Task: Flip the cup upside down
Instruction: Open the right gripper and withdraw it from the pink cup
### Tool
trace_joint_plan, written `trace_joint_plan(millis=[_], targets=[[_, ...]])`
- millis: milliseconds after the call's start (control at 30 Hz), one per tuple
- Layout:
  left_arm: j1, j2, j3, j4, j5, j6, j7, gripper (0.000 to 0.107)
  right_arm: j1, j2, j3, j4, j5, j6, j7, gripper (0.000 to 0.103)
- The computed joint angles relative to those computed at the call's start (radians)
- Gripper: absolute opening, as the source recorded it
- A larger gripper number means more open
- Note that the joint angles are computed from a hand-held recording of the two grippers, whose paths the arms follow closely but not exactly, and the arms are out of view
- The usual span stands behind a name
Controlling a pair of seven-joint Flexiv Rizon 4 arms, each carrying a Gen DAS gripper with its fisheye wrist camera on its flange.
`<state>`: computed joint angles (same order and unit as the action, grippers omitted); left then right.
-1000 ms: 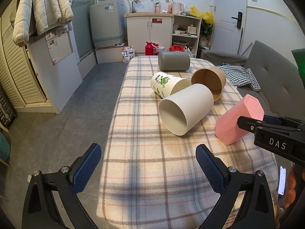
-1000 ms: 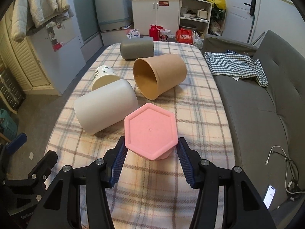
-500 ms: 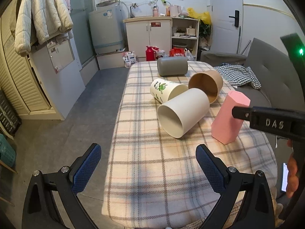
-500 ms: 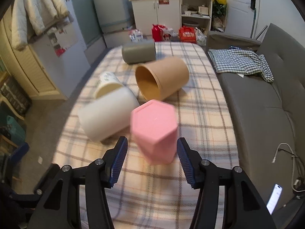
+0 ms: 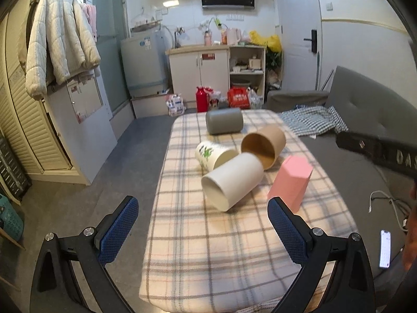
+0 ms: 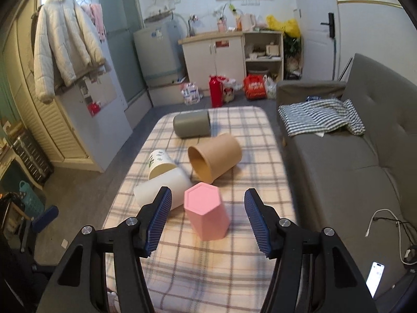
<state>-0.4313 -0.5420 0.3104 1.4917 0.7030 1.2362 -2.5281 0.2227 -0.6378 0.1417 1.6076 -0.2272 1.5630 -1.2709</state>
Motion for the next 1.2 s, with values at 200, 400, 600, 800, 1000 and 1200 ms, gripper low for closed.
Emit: trace_joint_plan(millis=[200, 400, 600, 800, 1000, 1200], targets=[[-0.035, 0.007, 0.019, -0.006, 0.049, 0.034, -0.048, 0.102, 0.058, 0.052, -0.112, 0.131, -0.001, 0.116, 0.038, 0.058], [-0.045, 0.01, 0.025, 0.009, 0.065, 0.086, -0.065, 0.102, 0.076, 0.057, -0.148, 0.191, 0.012, 0.181, 0.07, 0.06], [-0.058, 0.004, 0.04, 0.007, 0.066, 0.066, -0.082, 0.103, 0.12, 0.047, -0.201, 0.207, 0.034, 0.202, 0.099, 0.085], [-0.05, 0.001, 0.029, 0.009, 0.053, 0.038, -0.1, 0.103, 0.157, 0.041, -0.252, 0.21, 0.036, 0.198, 0.111, 0.092], [-0.031, -0.001, 0.007, 0.014, 0.038, 0.04, -0.078, 0.103, 0.174, 0.039, -0.271, 0.216, 0.042, 0.213, 0.109, 0.094], [-0.029, 0.0, 0.008, 0.026, 0.02, 0.055, -0.063, 0.103, 0.204, 0.036, -0.303, 0.219, 0.062, 0.23, 0.106, 0.103]])
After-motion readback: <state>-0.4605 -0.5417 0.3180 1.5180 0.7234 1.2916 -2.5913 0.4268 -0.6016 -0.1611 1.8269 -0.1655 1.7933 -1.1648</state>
